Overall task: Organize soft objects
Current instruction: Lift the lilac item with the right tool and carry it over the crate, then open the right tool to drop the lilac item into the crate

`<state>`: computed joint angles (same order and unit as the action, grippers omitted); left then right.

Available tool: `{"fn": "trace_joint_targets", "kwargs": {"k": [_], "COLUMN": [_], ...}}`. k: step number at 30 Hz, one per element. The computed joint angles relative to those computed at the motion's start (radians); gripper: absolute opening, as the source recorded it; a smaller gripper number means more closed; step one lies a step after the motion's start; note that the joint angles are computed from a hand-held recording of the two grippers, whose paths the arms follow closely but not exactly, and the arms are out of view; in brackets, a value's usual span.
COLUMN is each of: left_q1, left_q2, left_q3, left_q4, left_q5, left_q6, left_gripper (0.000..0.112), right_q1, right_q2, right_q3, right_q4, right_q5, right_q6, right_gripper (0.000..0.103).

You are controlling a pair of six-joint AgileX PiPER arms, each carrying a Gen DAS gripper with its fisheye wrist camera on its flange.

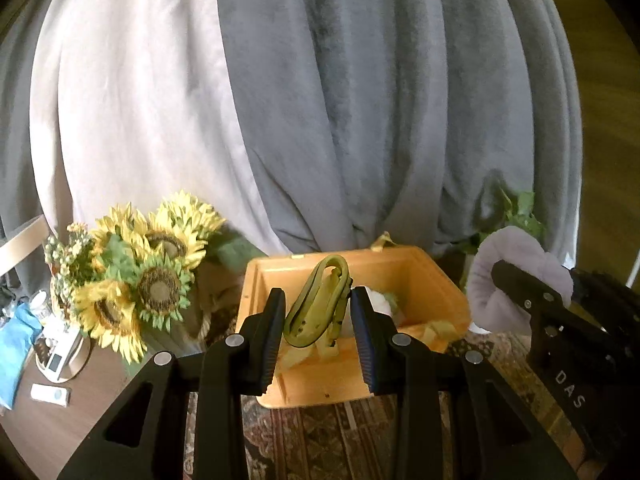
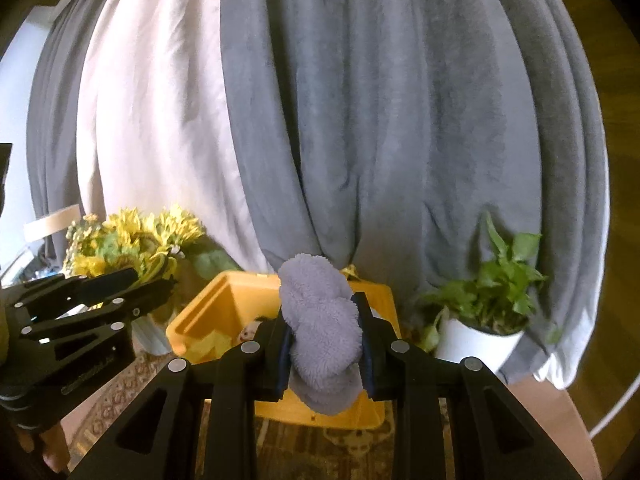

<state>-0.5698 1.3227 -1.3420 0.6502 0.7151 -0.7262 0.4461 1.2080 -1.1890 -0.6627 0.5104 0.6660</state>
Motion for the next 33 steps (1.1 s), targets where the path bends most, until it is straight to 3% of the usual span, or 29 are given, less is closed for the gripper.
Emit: {"fn": "trace_joint_targets", "kwargs": {"k": [4, 9, 13, 18, 25, 33], "left_q1": [0.038, 0.089, 0.132, 0.177, 0.224, 0.265], "left_q2": [0.071, 0.153, 0.227, 0.316, 0.464, 0.679], "left_q3": [-0.069, -0.144, -0.216, -0.317, -0.504, -0.803], "left_q4": [-0.014, -0.058, -0.143, -0.269, -0.429, -0.596], "left_q5": [-0.017, -0.042, -0.052, -0.027, 0.067, 0.302], "left_q6": [0.032, 0.086, 0.158, 0.269, 0.412, 0.541], "left_gripper": [0.034, 0.034, 0.034, 0.034, 0.034, 0.034], "right_q1": [-0.107, -0.175, -0.241, -0.285, -0.322, -0.332], "right_q2": [0.084, 0.193, 0.304, 0.428, 0.603, 0.741], "right_q3": [-0.075, -0.174, -0.297, -0.445, -0.669, -0.849], "right_q4": [0.246, 0.464, 0.714, 0.833, 0.893, 0.879], "right_q5": [-0.067, -0.070, -0.004, 0.110, 0.305, 0.456], "right_q6": [-0.240, -0.438, -0.644, -0.734, -0.773, -0.758], "right_gripper": [0.029, 0.029, 0.029, 0.029, 0.030, 0.034]}}
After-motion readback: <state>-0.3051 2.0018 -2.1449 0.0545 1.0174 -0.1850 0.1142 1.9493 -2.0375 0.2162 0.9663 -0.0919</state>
